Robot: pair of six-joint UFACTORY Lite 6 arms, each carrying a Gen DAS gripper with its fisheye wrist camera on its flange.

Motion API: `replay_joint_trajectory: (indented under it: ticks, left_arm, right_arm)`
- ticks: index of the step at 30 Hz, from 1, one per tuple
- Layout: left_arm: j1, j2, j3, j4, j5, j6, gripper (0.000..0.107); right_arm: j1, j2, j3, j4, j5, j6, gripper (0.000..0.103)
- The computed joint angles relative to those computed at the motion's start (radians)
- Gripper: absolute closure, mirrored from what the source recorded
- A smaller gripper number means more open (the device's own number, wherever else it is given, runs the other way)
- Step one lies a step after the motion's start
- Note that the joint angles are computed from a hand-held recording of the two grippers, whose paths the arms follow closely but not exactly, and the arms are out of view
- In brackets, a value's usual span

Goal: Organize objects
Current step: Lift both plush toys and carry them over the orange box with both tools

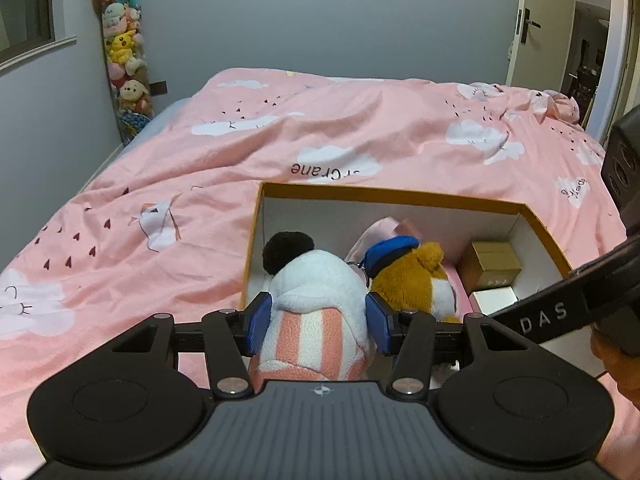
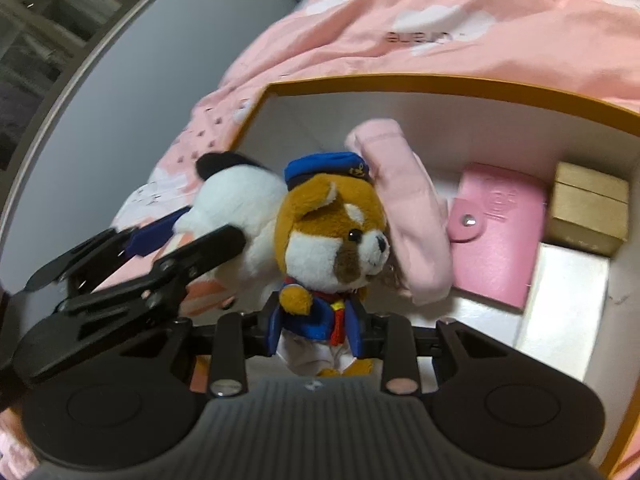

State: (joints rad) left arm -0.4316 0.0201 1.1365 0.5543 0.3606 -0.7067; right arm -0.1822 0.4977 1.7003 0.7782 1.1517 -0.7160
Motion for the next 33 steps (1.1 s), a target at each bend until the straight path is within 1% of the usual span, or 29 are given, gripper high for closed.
replay_joint_trajectory:
  ticks: [3, 6, 7, 9, 12, 14, 18, 21, 22, 24, 25, 28, 29, 31, 33]
  left_arm:
    - [-0.011, 0.019, 0.002, 0.069, 0.000, -0.059, 0.049]
    - [-0.051, 0.038, -0.001, 0.261, 0.036, -0.216, 0.049]
    - [-0.065, 0.046, 0.000, 0.318, 0.057, -0.258, 0.049]
    - [-0.082, 0.053, -0.001, 0.373, 0.079, -0.295, 0.049]
    - [-0.088, 0.064, 0.003, 0.372, 0.095, -0.277, 0.049]
    - [-0.079, 0.073, 0.011, 0.338, 0.099, -0.244, 0.048]
    - [-0.062, 0.085, 0.029, 0.264, 0.103, -0.151, 0.048]
    - [-0.043, 0.088, 0.046, 0.175, 0.100, -0.039, 0.044]
    - [-0.037, 0.087, 0.049, 0.141, 0.099, 0.000, 0.040]
    - [-0.024, 0.081, 0.057, 0.084, 0.099, 0.070, 0.040]
    - [-0.020, 0.080, 0.063, 0.068, 0.107, 0.096, 0.041]
    - [0.010, 0.068, 0.074, -0.076, 0.111, 0.264, 0.042]
    - [0.018, 0.059, 0.076, -0.119, 0.119, 0.315, 0.045]
    - [0.029, 0.043, 0.077, -0.173, 0.134, 0.394, 0.048]
    - [0.041, 0.031, 0.078, -0.237, 0.156, 0.485, 0.056]
  right_arm:
    - [-0.006, 0.002, -0.004, -0.013, -0.026, 0.013, 0.069]
    - [-0.015, -0.005, -0.015, -0.031, -0.065, 0.038, 0.069]
    - [-0.020, -0.003, -0.014, -0.029, -0.063, 0.041, 0.069]
    - [-0.042, 0.017, 0.004, -0.010, -0.014, 0.022, 0.069]
    - [-0.035, 0.053, 0.031, 0.002, 0.053, 0.006, 0.069]
    - [-0.020, 0.074, 0.042, -0.007, 0.066, 0.014, 0.069]
    - [-0.015, 0.167, 0.123, -0.001, 0.106, 0.070, 0.069]
    - [-0.020, 0.236, 0.191, 0.011, 0.145, 0.120, 0.069]
    - [-0.020, 0.249, 0.203, 0.011, 0.150, 0.126, 0.069]
    - [-0.017, 0.262, 0.212, 0.006, 0.151, 0.129, 0.069]
    - [-0.014, 0.264, 0.211, 0.005, 0.151, 0.124, 0.069]
    - [0.006, 0.257, 0.201, -0.013, 0.138, 0.110, 0.069]
    - [0.014, 0.255, 0.198, -0.020, 0.132, 0.104, 0.068]
    - [0.029, 0.254, 0.198, -0.037, 0.125, 0.093, 0.068]
    - [0.046, 0.248, 0.196, -0.066, 0.116, 0.078, 0.066]
